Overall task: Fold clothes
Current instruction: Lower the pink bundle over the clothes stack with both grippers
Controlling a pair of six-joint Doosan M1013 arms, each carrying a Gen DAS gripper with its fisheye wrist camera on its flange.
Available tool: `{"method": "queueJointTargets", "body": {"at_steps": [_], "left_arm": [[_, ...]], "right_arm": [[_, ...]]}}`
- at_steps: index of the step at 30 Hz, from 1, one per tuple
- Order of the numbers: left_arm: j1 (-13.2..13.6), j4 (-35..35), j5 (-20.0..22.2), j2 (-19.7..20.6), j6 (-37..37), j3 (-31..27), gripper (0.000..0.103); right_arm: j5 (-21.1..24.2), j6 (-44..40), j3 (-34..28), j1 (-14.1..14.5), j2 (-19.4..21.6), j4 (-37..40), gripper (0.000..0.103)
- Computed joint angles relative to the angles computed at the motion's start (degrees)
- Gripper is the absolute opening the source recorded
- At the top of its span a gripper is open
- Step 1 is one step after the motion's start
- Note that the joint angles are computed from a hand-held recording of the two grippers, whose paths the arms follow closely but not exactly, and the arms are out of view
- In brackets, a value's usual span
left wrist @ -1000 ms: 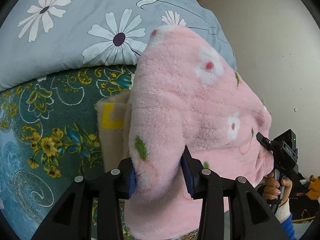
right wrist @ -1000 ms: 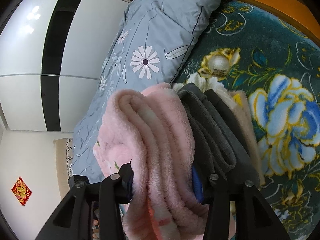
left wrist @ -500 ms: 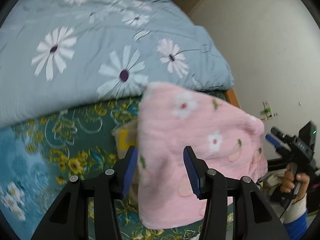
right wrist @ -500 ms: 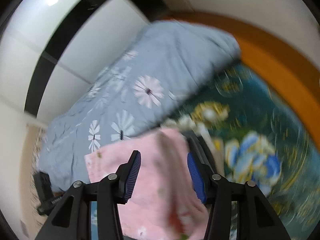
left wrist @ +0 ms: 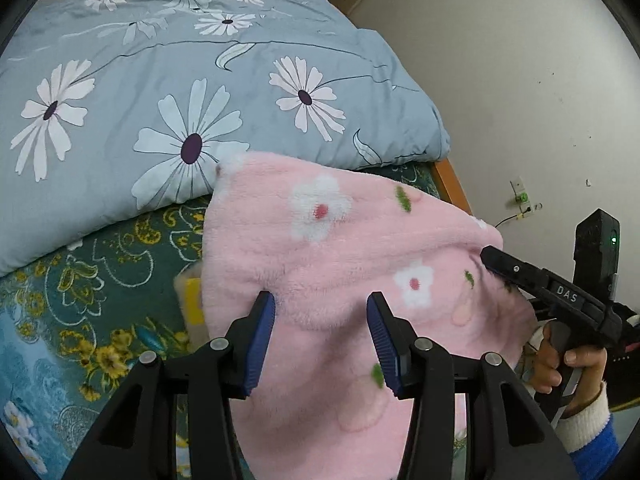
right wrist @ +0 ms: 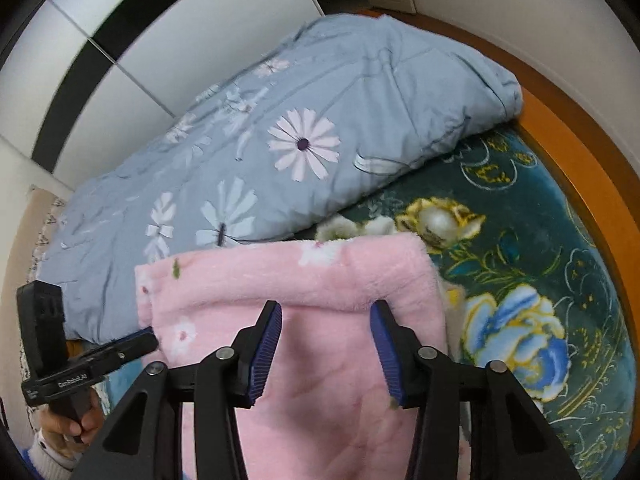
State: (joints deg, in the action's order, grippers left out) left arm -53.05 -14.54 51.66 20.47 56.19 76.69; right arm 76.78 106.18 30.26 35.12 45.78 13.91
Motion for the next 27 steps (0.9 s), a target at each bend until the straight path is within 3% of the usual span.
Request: {"method": "queueJointTargets", "body": {"at_steps": [4,9,14,19,23,27], "left_arm": [[0.26,-1.61,-0.75,1.28,0.71,-0.83,0.049],[0.36,-0.49,1.79,2.83,0.31,-2.98,0.049],[0.81,-0.04,3.07,2.90,-0.96,-2.65,0.049],[0.57,-0.35,0.24,0.52,-1.99,-0.17,0.049],[-0.61,0.43,-1.30,-1.76,-1.71,2.03,0.049],[-1.70,1.00,-0.01,-2.29,-0.29,3.34,0.049]], "right_arm": [[4.17,1.74,-4.74,-0.33,3.11,-1.38,0.045],[4.60,5.67,-5.88,-0.98,3.55,0.41,0.043],[-0.57,1.78,0.82,0.59,-1.91,-1.65,0.046],[-6.01,-1.98,11.72,2.20,-8.84,-2.23,0.047],[-5.25,-2.53,15.73,3.11,-10.56,-6.45,0.047],[-6.19,0.15,18.05,2.53,-11.14,-6.49,0.047]]}}
